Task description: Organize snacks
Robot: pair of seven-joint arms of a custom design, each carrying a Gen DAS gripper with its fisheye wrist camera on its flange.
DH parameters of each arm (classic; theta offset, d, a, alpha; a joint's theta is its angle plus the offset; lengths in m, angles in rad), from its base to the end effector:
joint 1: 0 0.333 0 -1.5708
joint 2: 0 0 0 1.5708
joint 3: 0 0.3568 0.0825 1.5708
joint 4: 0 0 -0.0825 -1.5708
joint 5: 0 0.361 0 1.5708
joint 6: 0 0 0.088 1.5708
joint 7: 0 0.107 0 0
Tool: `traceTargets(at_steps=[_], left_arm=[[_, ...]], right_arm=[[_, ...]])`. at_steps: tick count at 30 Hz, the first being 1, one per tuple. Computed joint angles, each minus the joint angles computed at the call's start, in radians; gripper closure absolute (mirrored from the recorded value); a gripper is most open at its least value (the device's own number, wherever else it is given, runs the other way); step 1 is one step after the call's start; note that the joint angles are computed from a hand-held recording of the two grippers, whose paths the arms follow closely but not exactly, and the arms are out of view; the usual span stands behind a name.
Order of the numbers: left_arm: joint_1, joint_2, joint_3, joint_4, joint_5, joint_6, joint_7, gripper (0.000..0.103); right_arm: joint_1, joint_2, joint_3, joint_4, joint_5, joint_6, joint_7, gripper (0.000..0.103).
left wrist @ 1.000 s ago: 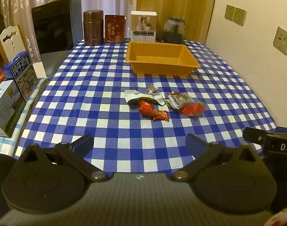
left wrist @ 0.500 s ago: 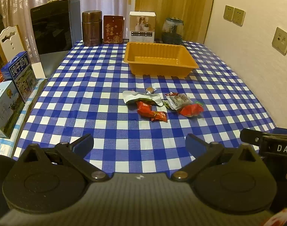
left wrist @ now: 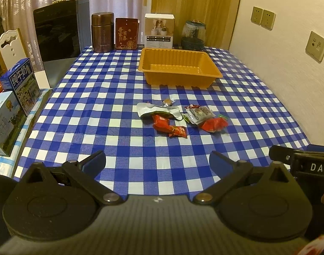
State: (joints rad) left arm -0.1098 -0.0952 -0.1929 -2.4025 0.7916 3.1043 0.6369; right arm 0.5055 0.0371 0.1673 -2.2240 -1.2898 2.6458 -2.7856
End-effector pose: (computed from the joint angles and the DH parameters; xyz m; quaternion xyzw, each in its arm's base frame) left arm 0.4518 -0.2061 0.4824 -0.5977 0.6988 -0.3208 0.2269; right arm 0.4038 0.3534 0.4397 -0.5818 0.7026 -0.2544 0.3211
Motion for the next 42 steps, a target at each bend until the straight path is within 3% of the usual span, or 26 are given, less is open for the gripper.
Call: traceTargets(at_steps=[42], left_arm=[[-0.004, -0.002, 0.001, -0.005, -0.021, 0.003, 0.017, 0.000]], right_arm=[[0.000, -0.001, 0.000, 0.000, 0.000, -0.001, 0.002, 0.000]])
